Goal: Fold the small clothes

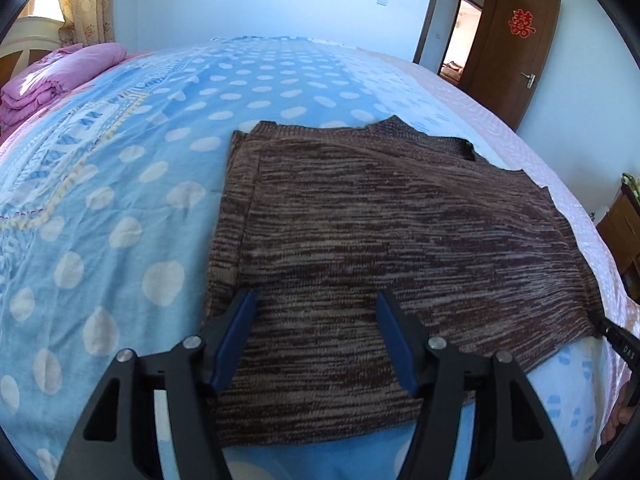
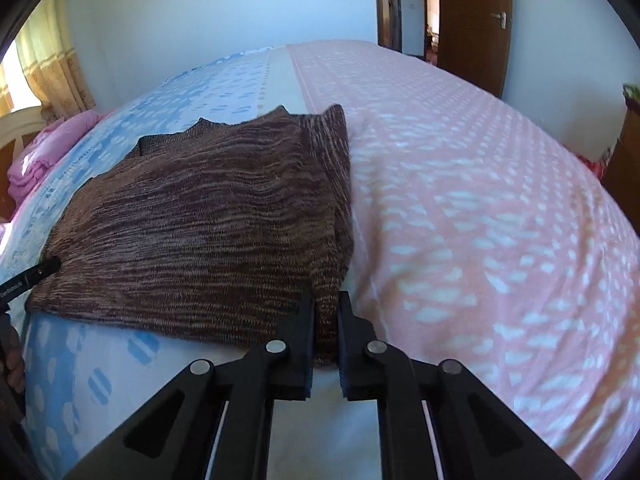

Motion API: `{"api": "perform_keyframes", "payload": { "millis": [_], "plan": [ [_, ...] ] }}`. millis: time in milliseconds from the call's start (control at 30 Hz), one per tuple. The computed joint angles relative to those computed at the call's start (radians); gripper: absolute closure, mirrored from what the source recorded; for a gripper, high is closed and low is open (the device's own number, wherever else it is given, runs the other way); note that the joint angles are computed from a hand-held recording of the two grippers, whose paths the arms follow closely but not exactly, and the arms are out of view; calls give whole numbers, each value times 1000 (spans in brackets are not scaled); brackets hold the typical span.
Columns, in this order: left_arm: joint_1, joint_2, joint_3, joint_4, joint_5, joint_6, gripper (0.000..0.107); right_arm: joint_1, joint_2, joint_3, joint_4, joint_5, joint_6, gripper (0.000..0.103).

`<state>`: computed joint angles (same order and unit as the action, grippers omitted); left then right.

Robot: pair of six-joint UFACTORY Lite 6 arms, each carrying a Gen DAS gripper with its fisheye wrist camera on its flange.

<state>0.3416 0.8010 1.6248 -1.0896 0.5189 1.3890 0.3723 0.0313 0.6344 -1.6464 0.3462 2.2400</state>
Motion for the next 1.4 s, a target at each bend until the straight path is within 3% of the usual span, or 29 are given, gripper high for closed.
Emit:
{"api": "perform_keyframes", "payload": {
  "millis": [100, 167, 233, 300, 367, 467, 567, 733, 833, 933, 1000, 1067, 1133, 1200, 1267, 1400],
  "plan": [
    [2, -2, 5, 31, 8, -16, 42, -12, -54, -51, -66, -18, 63, 94],
    [-3, -9, 27, 87, 15, -68, 42, -31, -96, -48, 27, -40, -34, 94],
    [4, -16, 42, 57, 40, -55, 42, -8, -164, -37, 80, 50, -88, 90],
    [-9, 15, 129, 61, 57, -124, 37, -5, -169, 20, 15, 86, -82, 90],
    [-36, 68, 231, 97, 45, -226, 29, -21, -61, 173, 21, 72, -164, 90],
    [-89, 193, 444, 221, 49, -451, 29, -37, 202, 480, 86, 21, -296, 90],
    [-142, 345, 697, 408, 85, -715, 29, -53, 482, 794, 301, -55, -568, 90],
    [-223, 499, 884, 705, 45, -953, 28, -64, 824, 1149, 672, 92, -1000, 94],
    [-252, 459, 801, 815, -34, -1029, 19, -99, 811, 1115, 659, 65, -959, 103],
    [-271, 499, 867, 946, -11, -1136, 9, -92, 815, 1108, 551, 162, -810, 103],
    [-269, 537, 933, 965, 22, -1163, 4, -129, 795, 1078, 573, 127, -769, 103],
    [-269, 564, 978, 987, 44, -1192, 4, -143, 777, 1055, 578, 90, -769, 103],
    [-275, 531, 917, 1008, 7, -1205, 4, -118, 792, 1098, 610, 145, -829, 103],
    [-276, 501, 862, 1015, -26, -1208, 4, -71, 741, 1050, 526, 173, -743, 103],
    [-275, 523, 900, 1007, -4, -1205, 4, -17, 664, 963, 425, 114, -635, 103],
    [-273, 538, 929, 997, 13, -1198, 4, 97, 726, 1065, 523, 55, -752, 103]
  ]
}}
